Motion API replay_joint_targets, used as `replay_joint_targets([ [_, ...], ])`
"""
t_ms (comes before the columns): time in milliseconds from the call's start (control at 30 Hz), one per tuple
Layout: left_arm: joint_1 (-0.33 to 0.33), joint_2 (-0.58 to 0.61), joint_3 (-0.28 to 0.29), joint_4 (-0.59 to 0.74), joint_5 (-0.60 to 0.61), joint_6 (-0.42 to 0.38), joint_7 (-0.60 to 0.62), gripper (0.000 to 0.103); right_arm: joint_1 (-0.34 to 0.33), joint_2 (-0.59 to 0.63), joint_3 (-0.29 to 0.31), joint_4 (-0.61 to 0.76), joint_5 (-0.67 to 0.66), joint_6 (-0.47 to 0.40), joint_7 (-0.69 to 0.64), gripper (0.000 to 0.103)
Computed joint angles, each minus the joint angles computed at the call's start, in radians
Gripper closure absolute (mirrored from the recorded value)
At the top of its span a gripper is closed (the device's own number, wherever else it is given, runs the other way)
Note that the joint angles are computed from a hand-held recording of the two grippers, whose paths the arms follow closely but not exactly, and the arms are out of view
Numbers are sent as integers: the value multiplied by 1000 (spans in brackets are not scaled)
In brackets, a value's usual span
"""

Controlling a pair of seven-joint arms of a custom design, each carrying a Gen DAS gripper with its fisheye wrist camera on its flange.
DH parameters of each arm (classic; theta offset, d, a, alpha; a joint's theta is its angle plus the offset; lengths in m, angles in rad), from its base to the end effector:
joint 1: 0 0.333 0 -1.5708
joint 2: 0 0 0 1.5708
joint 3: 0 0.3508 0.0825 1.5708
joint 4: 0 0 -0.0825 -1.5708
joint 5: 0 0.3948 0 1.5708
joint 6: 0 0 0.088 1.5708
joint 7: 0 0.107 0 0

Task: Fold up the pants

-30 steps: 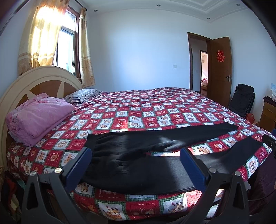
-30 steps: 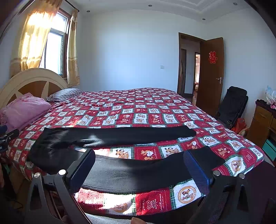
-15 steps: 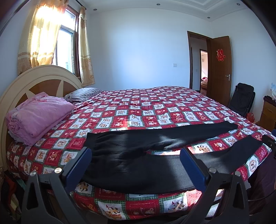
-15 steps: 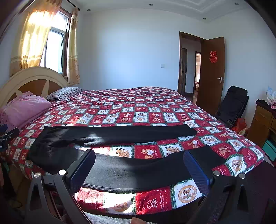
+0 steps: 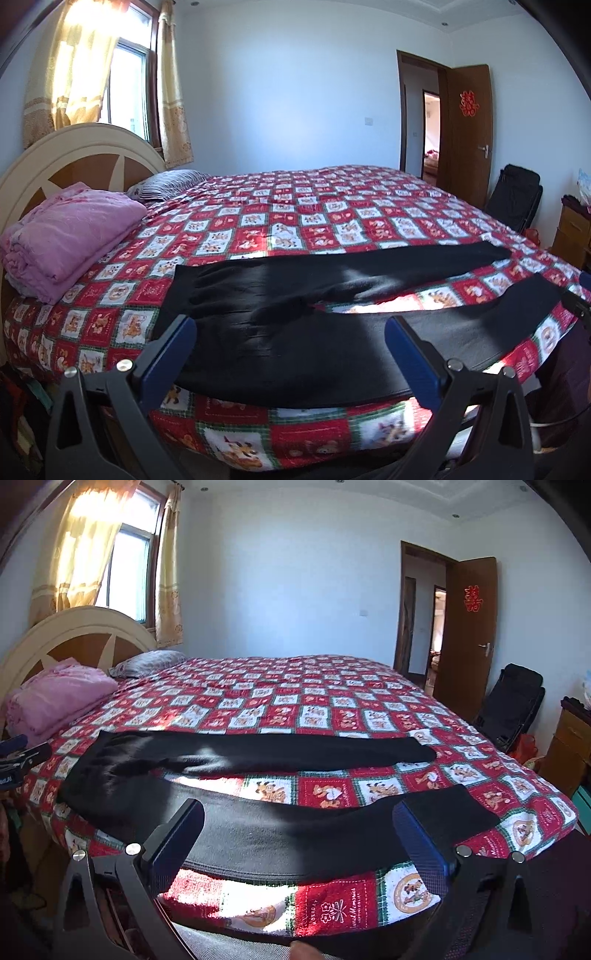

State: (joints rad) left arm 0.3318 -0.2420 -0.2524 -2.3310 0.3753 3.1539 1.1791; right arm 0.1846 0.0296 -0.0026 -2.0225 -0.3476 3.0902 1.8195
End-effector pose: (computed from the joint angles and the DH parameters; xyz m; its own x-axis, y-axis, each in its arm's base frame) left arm 0.5171 -0.0031 0.5830 0.0904 -0.9950 -0.0434 -0.4930 -0.0069 -0.8700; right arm 0.6003 0.1390 0.5887 0.2142 -0.9723 0.0937 -0.4781 -0.1880 -0.8579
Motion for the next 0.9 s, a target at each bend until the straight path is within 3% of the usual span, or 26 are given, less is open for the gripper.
replay_joint_targets([
  [133,291,125,-170,133,257,-65,-232,0,-54,59,76,43,401,-30,-355,1],
  [200,340,211,-180,227,380,-132,-330,0,-38,102,41,89,398,-52,-328,1],
  [367,286,415,-112,444,313,-263,-239,0,-13,213,-40,240,294,-150,-224,1],
  [500,260,551,-111,612,193,-337,-104,1,-16,287,-73,365,248,-216,-166,3],
  [633,216,707,-105,823,100,-454,23,21,-33,352,-73,479,229,-291,-162,18],
  [733,175,799,-78,954,48,-524,74,30,-40,410,-81,569,212,-338,-162,20],
  [833,168,852,-80,1026,-39,-573,138,42,-60,466,-74,662,230,-403,-168,20],
  [900,168,879,-84,1059,-96,-589,182,45,-70,510,-71,736,241,-453,-171,20],
])
